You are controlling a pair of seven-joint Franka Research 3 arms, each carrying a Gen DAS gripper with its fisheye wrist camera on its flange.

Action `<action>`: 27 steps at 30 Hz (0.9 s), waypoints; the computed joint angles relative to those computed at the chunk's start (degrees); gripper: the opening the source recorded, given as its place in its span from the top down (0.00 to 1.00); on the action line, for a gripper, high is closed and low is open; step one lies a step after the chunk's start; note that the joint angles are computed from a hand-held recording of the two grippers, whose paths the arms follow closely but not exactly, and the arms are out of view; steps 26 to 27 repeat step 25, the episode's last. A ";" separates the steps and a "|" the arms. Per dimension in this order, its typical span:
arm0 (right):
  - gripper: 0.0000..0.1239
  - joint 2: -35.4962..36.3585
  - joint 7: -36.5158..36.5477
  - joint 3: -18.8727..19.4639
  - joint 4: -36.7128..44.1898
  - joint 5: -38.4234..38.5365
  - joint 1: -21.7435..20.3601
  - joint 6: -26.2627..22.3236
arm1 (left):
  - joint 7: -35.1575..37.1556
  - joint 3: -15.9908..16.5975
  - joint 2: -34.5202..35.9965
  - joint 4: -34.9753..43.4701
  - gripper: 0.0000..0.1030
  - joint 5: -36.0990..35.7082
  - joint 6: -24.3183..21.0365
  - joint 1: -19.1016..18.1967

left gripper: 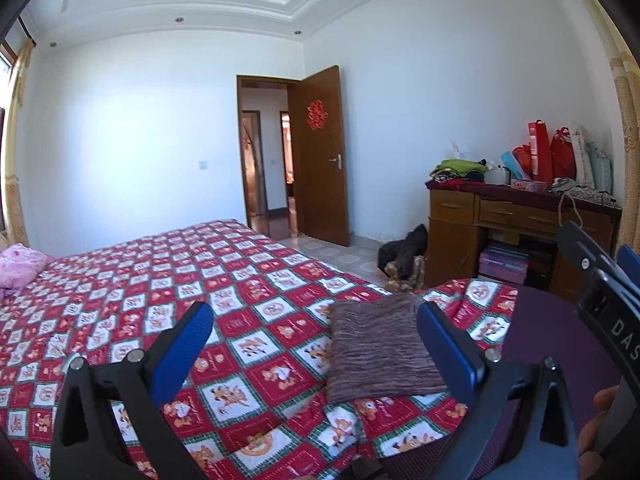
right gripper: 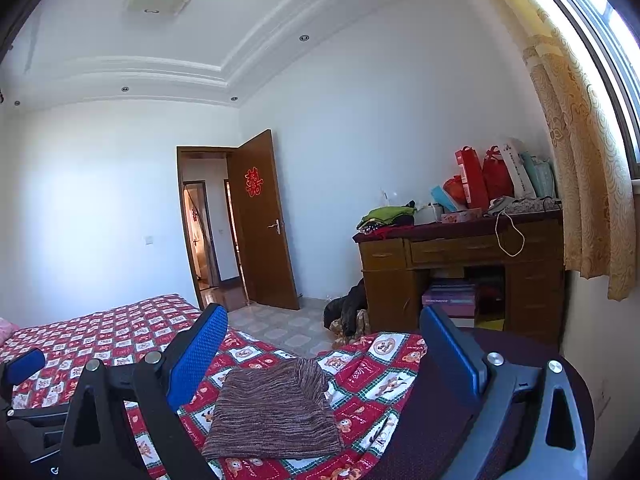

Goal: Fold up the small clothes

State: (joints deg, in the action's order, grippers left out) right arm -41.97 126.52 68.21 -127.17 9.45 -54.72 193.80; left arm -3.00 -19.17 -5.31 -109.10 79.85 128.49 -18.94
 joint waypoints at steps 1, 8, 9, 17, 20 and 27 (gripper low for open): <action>0.21 0.02 0.04 0.03 0.04 0.00 -0.06 0.00 | -0.13 -0.25 0.24 0.24 0.00 0.55 -1.12 -0.10; 0.21 -0.25 0.43 0.24 0.02 -0.02 -0.31 -0.24 | -2.38 -0.17 0.03 0.00 0.00 3.21 -2.16 -0.35; 0.21 -0.34 0.50 0.20 -0.06 -0.03 -0.23 -0.22 | -2.48 -0.08 0.02 -0.03 0.00 3.44 -1.63 -0.30; 0.21 -0.40 0.68 0.27 -0.09 -0.35 -0.48 -0.25 | 2.78 1.28 1.13 1.41 0.00 -2.78 4.95 0.40; 0.21 -0.16 0.75 0.40 0.05 -0.42 -0.79 -0.22 | 2.07 1.18 0.99 1.11 0.00 -2.15 5.53 0.58; 0.21 0.33 0.67 0.36 -0.04 -0.59 -0.45 -0.23 | 2.10 0.92 1.00 1.32 0.00 -2.09 4.15 0.54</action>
